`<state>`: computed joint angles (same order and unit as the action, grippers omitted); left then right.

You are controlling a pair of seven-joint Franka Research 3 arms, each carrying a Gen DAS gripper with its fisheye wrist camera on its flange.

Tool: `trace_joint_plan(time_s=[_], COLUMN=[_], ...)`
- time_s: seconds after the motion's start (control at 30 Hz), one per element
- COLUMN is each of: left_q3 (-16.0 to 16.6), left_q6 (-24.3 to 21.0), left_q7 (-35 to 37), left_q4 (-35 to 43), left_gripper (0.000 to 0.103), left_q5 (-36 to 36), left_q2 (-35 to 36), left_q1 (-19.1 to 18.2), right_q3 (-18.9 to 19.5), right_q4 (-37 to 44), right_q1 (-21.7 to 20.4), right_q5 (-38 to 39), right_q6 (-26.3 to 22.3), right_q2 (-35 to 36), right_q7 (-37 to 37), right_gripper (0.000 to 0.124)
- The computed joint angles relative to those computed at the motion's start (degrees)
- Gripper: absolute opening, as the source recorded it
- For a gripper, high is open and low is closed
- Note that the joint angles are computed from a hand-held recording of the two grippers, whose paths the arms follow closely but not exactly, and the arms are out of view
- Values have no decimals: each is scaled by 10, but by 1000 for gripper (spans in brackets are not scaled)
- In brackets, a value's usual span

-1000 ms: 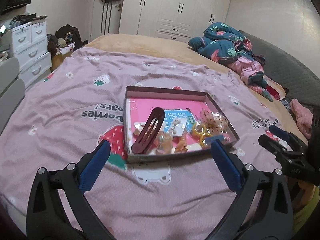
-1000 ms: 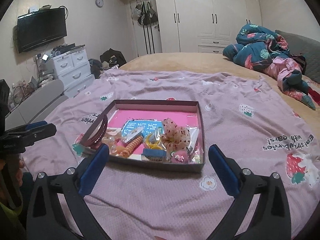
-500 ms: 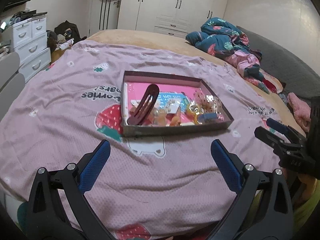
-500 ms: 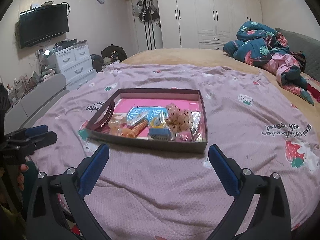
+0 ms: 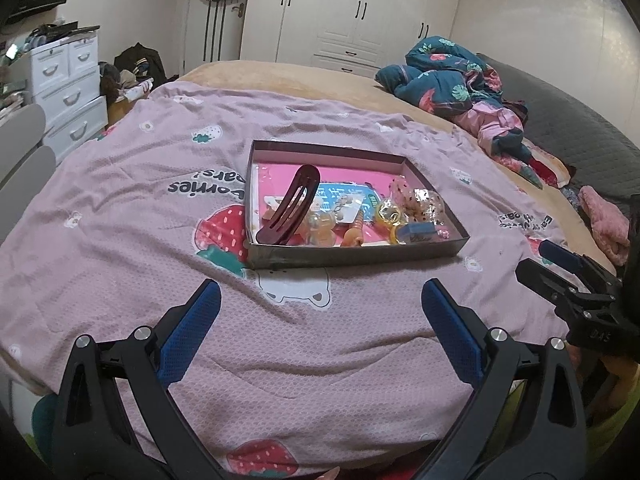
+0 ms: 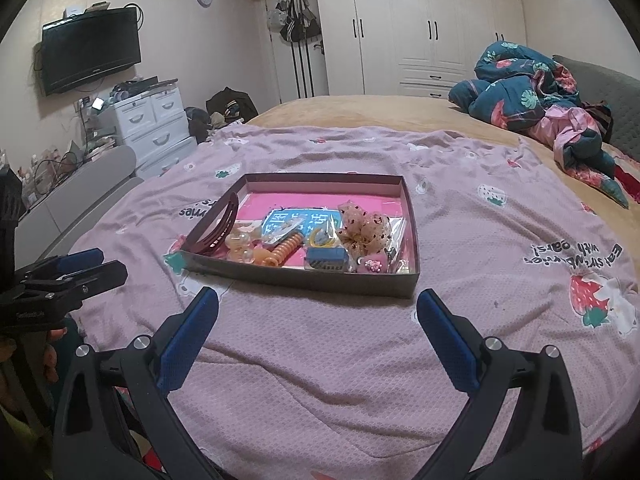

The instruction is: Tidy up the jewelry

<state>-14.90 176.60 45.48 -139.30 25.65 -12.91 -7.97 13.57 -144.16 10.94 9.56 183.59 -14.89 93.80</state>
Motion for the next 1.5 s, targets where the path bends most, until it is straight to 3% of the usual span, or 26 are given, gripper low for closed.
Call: trace_joint_plan(time_s=[1.5], left_q3=[-1], left_q6=[-10], left_q7=[-7], left_q4=[-4], left_gripper=[94], left_q5=[1], left_q2=[-12], left_q1=[6], right_q3=[6], right_q4=[2], right_q1=[-10], right_q5=[-17], right_q6=[-8], right_q2=[-3], right_q7=[14], right_gripper=[99])
